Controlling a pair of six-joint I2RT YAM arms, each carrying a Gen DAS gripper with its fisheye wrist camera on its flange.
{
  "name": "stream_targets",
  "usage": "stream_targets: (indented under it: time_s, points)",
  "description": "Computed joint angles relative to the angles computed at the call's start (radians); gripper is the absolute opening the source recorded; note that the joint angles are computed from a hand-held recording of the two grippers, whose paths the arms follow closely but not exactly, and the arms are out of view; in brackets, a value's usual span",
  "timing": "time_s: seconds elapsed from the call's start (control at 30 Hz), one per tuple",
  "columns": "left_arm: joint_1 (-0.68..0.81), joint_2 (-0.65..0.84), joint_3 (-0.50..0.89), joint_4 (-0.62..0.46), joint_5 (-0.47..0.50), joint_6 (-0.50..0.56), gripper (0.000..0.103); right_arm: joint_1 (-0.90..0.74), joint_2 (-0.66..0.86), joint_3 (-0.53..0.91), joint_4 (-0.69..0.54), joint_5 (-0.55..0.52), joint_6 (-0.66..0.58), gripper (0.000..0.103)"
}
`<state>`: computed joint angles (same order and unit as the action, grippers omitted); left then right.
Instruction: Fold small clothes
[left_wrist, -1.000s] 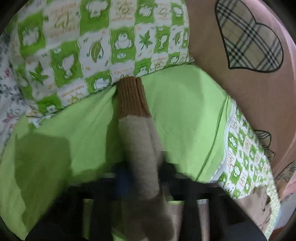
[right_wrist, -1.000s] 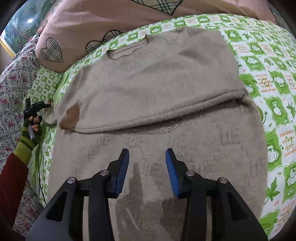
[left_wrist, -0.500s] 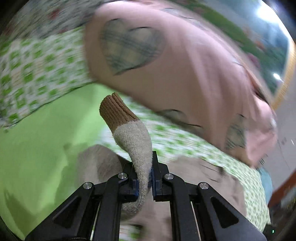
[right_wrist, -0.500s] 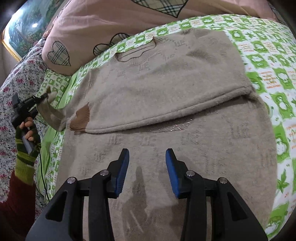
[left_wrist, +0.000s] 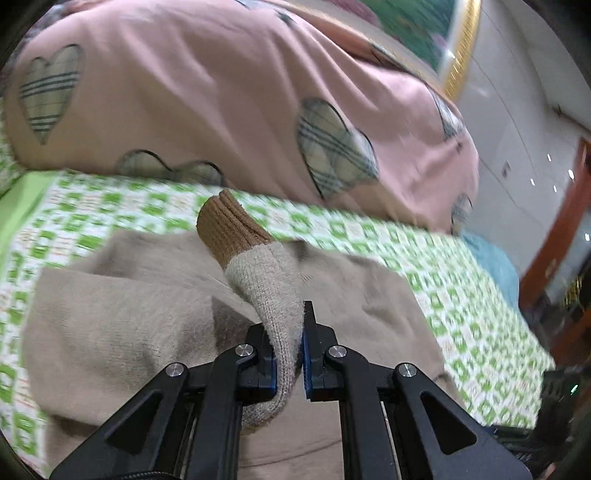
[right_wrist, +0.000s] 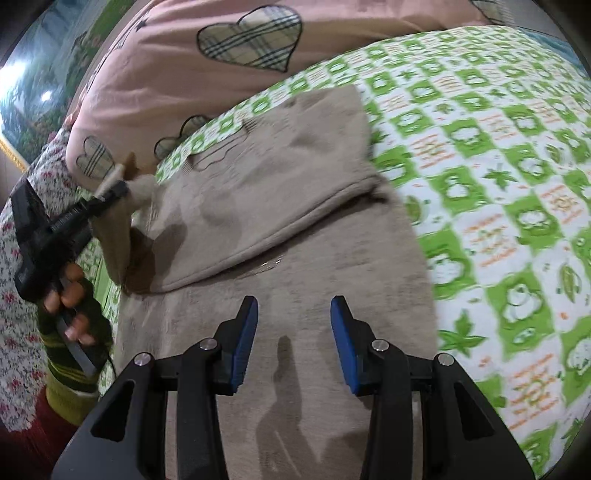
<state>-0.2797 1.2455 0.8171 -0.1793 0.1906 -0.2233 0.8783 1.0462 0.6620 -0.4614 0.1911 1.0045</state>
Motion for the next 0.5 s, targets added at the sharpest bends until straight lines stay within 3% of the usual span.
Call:
stream_targets:
  time_s: [0.1,0.17,0.2,0.27,0.4,0.5]
  points:
    - [-0.088,0.085,-0.002,0.03,-0.062,0.023,0.011,-0.017,-0.031,-0.016,-0.005,-0.002,0.014,0.042]
    - [-0.1,0.132,0.007,0.022,-0.06,0.034,0.019,-0.021,-0.031,-0.015,-0.005,-0.003,0.025,0.042]
    - [-0.108,0.151,0.007,0.018,-0.058,0.042,0.024,-0.023,-0.026,-0.012,-0.002,-0.005,0.027,0.042]
    - [-0.121,0.155,-0.009,0.008,-0.065,0.052,0.046,-0.041,-0.007,-0.004,0.017,-0.024,0.018,0.043]
    - [-0.066,0.038,-0.09,-0.044,-0.035,0.084,0.056,-0.071,0.061,0.039,0.071,-0.057,-0.022,0.043]
    - [0.063,-0.126,-0.166,-0.142,0.033,0.128,0.061,-0.106,0.132,0.079,0.131,-0.094,-0.069,0.043]
